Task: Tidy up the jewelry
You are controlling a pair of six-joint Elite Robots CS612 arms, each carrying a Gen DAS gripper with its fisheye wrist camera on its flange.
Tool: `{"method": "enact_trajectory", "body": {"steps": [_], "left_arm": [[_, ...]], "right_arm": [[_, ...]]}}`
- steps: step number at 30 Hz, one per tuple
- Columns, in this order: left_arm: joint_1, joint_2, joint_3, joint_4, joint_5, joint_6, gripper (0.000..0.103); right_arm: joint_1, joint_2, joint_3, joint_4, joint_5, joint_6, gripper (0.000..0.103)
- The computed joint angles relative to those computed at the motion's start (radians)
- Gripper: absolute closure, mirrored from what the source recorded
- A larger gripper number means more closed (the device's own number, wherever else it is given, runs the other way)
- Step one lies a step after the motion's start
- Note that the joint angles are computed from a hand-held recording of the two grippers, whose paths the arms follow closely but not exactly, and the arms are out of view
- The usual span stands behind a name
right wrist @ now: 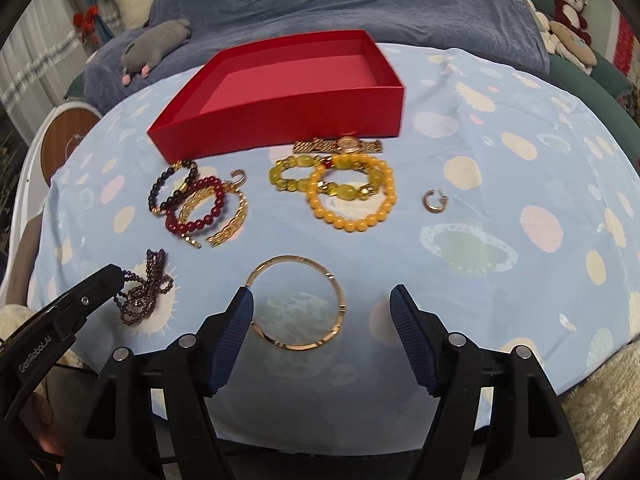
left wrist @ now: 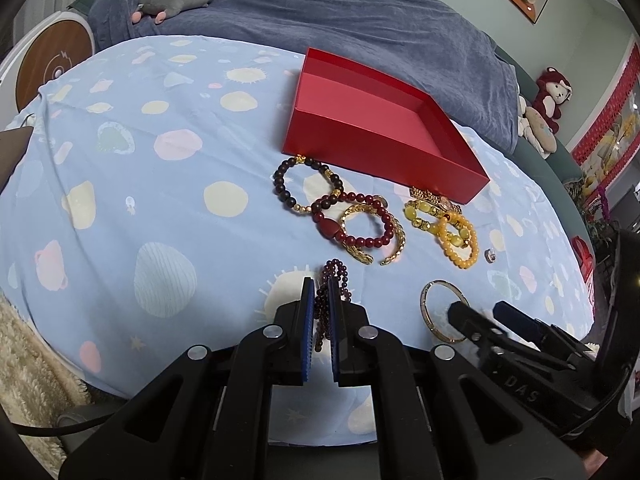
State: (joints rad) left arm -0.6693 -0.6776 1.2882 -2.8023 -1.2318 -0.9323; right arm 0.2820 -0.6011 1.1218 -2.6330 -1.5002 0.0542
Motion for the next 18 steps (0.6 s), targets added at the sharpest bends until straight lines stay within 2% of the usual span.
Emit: {"method": "enact_trajectory", "body": {"steps": [4, 7, 8, 11, 18], "left_arm": [[0.001, 0.0, 0.001, -0.001, -0.002, 0.0, 0.096], [0.002, 0.001, 0.001, 0.002, -0.006, -0.005, 0.096], [0.002, 0.002, 0.001, 0.001, -0.007, -0.006, 0.096], [0.003, 0.002, 0.001, -0.001, -0.012, -0.008, 0.096], [0.003, 0.0, 0.001, -0.009, -0.018, 0.002, 0.096]], "right_arm": [[0.014, 0.019, -0.04, 0.065, -0.024, -0.021, 0.035], [0.023, 0.023, -0.041, 0.056, -0.057, -0.041, 0.034], [0.024, 0.023, -0.038, 0.047, -0.063, -0.053, 0.037], [0.023, 0.02, -0.031, 0.036, -0.053, -0.069, 0.045], [0.011, 0.003, -0.006, 0.012, -0.025, -0.039, 0.045]]}}
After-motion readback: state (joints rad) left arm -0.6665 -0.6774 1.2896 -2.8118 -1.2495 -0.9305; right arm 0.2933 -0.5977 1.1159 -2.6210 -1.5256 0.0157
